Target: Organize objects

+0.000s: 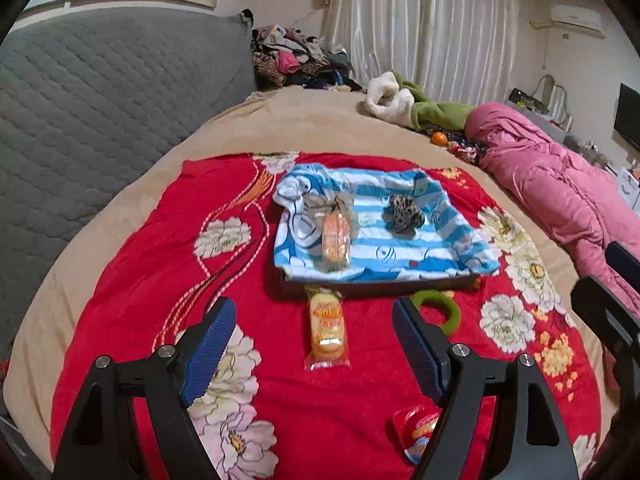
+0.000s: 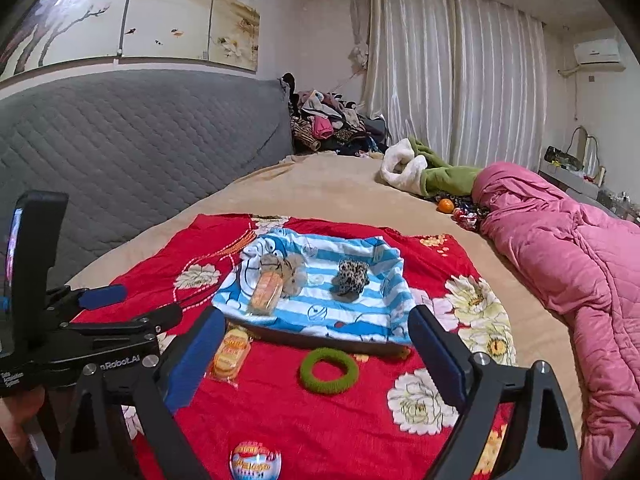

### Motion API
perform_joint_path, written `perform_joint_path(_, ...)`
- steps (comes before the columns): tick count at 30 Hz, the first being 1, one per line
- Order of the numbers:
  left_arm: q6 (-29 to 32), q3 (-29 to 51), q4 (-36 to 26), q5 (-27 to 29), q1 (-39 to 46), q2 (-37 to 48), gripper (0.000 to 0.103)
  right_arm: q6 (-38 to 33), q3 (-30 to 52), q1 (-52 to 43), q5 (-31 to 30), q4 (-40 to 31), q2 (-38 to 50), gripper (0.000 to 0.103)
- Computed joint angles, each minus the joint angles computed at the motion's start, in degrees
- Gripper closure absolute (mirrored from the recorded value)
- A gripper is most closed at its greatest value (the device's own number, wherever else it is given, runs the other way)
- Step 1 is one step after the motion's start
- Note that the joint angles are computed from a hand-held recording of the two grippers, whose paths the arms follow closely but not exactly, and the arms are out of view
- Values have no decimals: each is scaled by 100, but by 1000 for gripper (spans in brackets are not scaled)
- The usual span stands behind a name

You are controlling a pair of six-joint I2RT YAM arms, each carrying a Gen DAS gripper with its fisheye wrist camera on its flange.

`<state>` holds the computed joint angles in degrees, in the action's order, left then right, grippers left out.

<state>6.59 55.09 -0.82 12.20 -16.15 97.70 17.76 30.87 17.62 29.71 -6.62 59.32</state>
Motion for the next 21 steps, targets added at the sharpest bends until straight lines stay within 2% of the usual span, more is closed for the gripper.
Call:
perform_joint_path(9, 142, -614, 263, -14, 65, -246, 22, 656, -300, 1045, 804, -537, -235, 8)
perform_joint_path(13, 185, -826, 295, 2, 92, -435, 22, 1069, -353, 1541, 1199, -849, -332, 3)
perform_joint_path(21, 318, -1055, 375, 24, 174, -544, 22, 1893, -409, 2306, 1756, -1436, -377, 1)
